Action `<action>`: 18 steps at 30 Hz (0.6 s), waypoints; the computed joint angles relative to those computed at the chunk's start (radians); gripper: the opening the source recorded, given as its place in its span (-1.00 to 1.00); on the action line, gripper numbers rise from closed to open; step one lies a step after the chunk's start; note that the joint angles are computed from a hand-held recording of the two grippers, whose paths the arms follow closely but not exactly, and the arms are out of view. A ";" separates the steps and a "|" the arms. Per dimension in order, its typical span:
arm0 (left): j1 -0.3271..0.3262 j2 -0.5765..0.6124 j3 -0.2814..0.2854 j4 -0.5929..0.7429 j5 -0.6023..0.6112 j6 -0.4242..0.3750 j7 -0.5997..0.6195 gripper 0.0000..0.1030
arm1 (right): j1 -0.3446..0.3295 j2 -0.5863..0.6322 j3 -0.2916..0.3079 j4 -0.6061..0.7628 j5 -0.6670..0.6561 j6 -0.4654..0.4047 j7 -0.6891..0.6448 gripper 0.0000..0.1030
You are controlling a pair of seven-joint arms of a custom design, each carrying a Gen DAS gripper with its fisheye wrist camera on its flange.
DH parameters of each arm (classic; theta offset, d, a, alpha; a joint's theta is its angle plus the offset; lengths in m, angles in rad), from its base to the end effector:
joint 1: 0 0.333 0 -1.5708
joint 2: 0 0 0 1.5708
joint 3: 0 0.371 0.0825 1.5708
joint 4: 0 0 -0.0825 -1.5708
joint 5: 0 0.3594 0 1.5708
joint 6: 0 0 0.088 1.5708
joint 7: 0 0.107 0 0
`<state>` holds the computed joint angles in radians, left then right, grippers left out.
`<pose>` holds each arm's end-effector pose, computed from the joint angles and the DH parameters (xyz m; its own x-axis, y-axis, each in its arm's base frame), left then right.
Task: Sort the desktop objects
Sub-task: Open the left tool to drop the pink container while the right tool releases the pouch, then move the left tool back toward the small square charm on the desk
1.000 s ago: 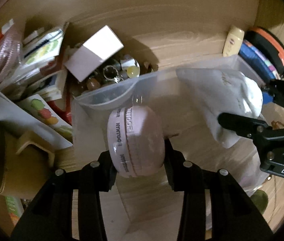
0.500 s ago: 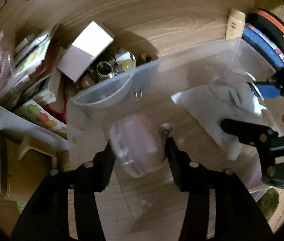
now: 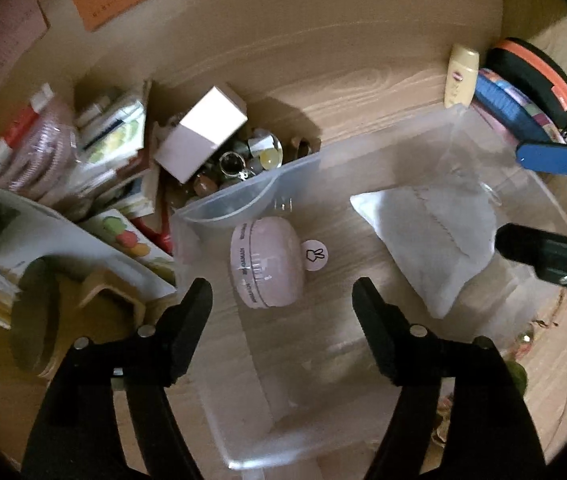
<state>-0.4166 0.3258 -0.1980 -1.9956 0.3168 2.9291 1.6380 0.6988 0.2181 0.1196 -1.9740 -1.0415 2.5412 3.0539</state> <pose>0.5245 -0.3783 0.4382 -0.7523 -0.6258 -0.2059 -0.4427 0.7116 -0.5456 0.4175 0.4540 0.4611 0.1004 -0.9945 0.0311 -0.7184 -0.0941 -0.6893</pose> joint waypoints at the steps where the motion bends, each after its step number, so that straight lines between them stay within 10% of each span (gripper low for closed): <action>1: -0.003 -0.014 0.003 -0.011 0.003 0.007 -0.006 0.44 | 0.007 -0.012 0.001 -0.006 -0.010 -0.013 0.011 0.21; 18: 0.070 -0.232 -0.041 -0.257 -0.064 0.199 -0.013 0.79 | 0.048 -0.161 0.125 -0.088 -0.191 -0.226 0.240 0.48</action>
<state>-0.3464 0.0941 -0.2391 -2.2525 0.2526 3.1276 1.6254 0.7471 0.0575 0.2448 -2.0616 -1.2322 2.3149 3.2942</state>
